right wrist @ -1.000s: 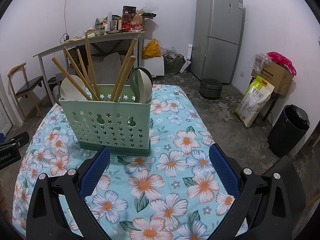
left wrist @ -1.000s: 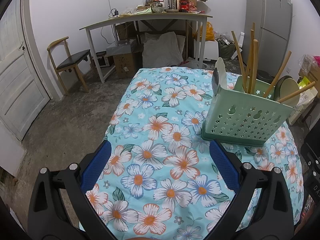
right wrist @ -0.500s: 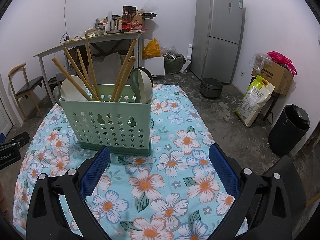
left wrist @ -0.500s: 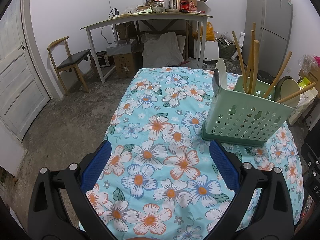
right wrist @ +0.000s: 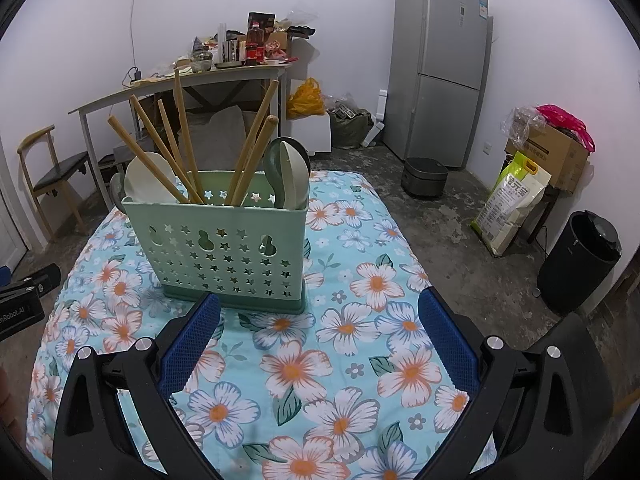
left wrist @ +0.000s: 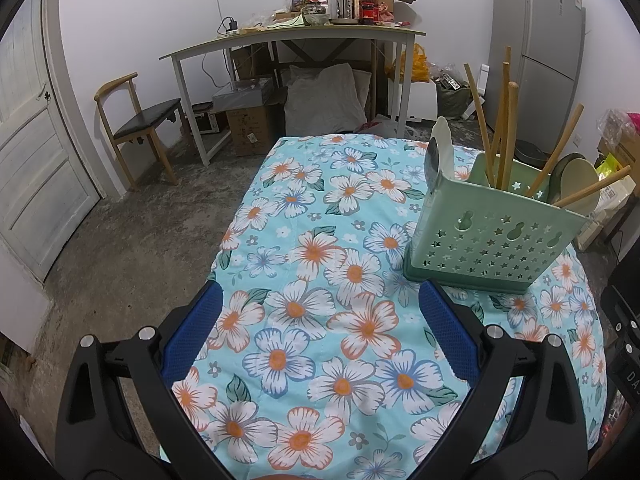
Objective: Organize utensils
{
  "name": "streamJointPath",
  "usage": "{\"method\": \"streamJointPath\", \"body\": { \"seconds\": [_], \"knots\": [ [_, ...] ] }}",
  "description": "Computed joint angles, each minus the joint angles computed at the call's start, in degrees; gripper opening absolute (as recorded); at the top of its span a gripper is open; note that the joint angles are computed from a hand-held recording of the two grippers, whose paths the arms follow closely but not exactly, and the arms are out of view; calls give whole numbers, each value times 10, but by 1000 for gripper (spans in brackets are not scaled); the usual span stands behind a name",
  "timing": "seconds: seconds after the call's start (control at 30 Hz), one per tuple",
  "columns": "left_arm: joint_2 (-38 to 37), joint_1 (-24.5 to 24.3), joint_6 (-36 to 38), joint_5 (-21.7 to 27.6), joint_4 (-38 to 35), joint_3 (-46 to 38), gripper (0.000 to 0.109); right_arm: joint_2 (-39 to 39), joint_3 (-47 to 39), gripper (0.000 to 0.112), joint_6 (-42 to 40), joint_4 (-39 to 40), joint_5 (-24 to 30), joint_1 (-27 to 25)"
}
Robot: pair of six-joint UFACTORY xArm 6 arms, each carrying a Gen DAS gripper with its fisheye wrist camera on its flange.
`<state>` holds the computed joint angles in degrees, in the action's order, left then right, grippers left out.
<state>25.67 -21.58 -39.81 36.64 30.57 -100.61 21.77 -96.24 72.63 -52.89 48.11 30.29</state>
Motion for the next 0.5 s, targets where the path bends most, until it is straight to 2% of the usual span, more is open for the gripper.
{"method": "streamJointPath", "body": {
  "seconds": [0.5],
  "knots": [
    [-1, -1, 1, 1, -1, 0, 95, 0, -2, 96, -2, 2, 0, 0]
  ]
}}
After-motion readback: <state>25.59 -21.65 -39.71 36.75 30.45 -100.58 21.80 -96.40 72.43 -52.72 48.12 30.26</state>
